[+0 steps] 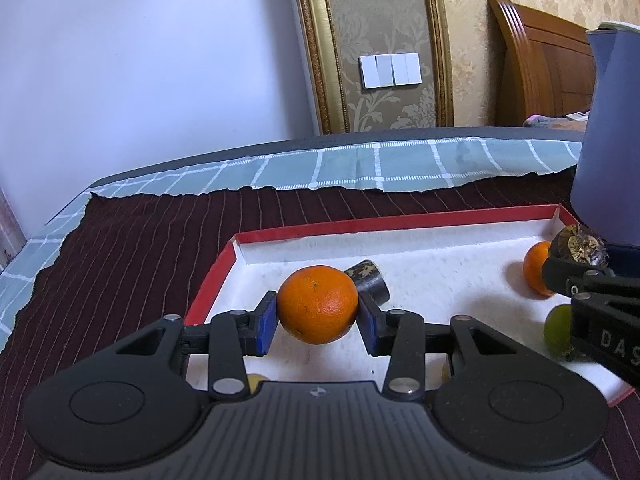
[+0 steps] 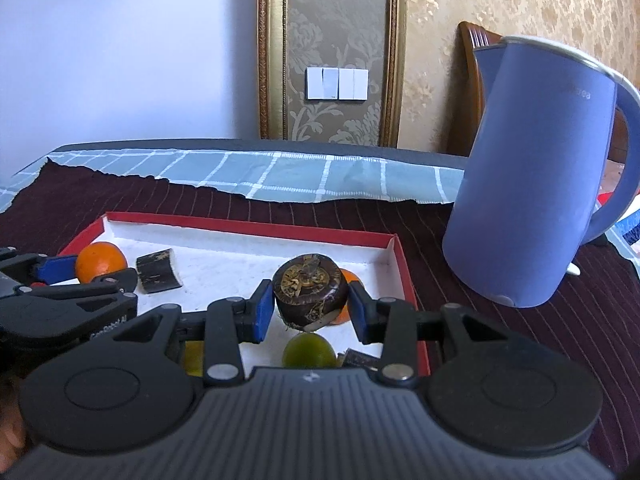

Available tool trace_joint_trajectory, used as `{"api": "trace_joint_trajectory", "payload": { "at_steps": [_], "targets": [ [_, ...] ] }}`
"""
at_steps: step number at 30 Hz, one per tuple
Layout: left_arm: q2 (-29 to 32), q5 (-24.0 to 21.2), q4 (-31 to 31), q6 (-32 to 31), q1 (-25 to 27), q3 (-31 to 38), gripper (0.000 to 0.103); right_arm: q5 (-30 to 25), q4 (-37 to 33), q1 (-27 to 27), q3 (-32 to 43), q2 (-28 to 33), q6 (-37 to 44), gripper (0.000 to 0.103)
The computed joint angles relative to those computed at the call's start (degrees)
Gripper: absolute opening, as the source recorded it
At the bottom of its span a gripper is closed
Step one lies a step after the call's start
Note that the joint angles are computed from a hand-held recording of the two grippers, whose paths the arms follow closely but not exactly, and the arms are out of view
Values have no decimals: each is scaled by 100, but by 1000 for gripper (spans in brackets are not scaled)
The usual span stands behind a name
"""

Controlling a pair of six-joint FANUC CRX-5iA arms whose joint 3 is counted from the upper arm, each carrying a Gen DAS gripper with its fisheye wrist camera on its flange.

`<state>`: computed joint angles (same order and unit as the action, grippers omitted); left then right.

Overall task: Organize fruits
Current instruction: 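Carry the orange and brown fruit over the red tray with both tools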

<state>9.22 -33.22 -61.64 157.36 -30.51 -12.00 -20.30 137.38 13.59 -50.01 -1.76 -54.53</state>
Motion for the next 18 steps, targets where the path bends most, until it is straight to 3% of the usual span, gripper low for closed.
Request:
{"api": "trace_joint_trajectory", "payload": {
  "at_steps": [18],
  "targets": [
    [270, 68, 92, -115, 134, 284, 41, 12, -227, -48, 298, 412, 85, 37]
  ]
}}
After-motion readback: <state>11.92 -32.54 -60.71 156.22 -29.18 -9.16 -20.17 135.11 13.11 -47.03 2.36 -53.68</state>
